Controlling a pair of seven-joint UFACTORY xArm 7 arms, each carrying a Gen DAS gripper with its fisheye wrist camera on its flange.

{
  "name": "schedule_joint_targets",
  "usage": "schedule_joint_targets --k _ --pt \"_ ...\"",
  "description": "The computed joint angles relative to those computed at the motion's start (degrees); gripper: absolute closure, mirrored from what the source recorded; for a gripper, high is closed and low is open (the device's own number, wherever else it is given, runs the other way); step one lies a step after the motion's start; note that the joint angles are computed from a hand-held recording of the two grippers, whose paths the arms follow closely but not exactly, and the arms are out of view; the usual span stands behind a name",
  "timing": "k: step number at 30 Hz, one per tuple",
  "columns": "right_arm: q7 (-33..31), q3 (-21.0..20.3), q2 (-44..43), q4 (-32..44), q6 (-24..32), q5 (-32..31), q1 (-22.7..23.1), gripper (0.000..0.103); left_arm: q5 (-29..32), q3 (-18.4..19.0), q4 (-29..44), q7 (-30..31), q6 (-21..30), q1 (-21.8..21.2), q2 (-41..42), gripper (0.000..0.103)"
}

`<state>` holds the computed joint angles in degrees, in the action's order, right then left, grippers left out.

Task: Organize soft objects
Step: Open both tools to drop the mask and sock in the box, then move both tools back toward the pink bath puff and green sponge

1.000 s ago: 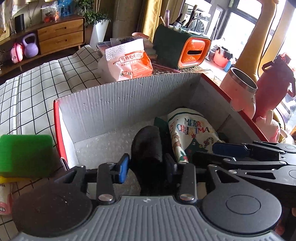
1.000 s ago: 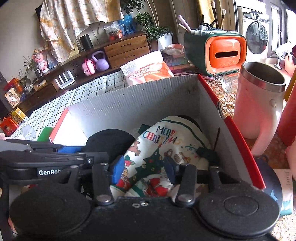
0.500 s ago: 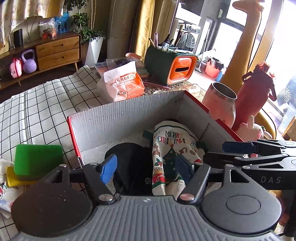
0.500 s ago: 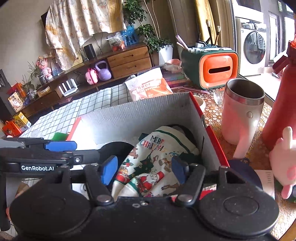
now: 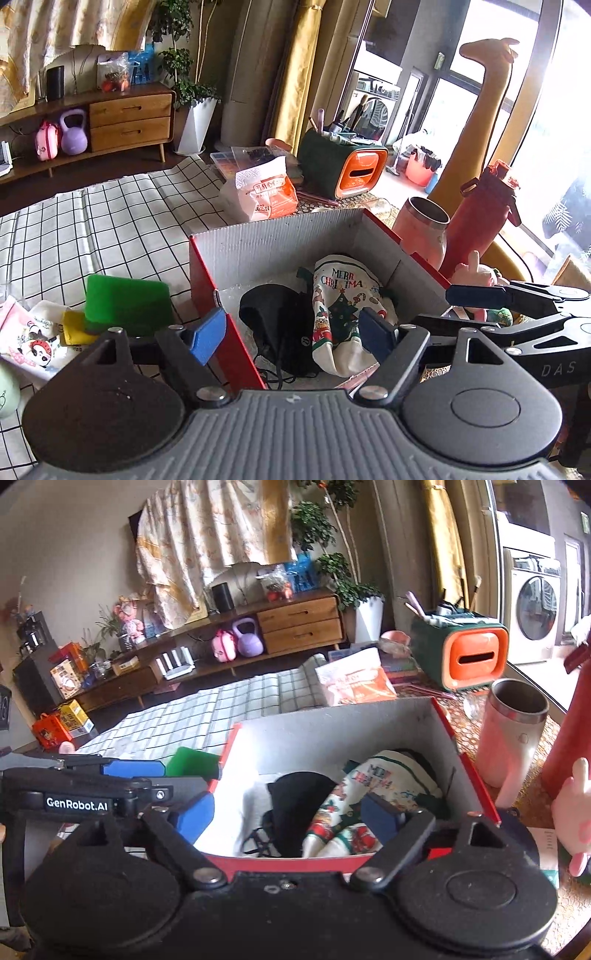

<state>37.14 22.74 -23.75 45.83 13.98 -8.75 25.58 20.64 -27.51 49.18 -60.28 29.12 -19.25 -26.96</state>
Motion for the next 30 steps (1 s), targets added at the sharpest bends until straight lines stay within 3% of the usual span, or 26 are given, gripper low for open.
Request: schedule_joint_targets --k 10,19,30 --pt "2.40 4.39 2.34 3.98 -0.97 -2.65 0.61 0.005 -6.59 2.89 -7.94 3.35 3.77 -2.92 -15.00 0.012" --pt "6.56 7.87 7.90 9.82 -0.49 -8.83 0.75 0.002 -12.34 6.03 -15.12 9.13 8.17 -4.02 -29.14 0.002" --pt "6.46 5.10 19.99 20.21 2.06 -15.13 7.92 0.002 -13.90 8.70 -22.66 13.04 17.33 2.31 -47.22 0.000"
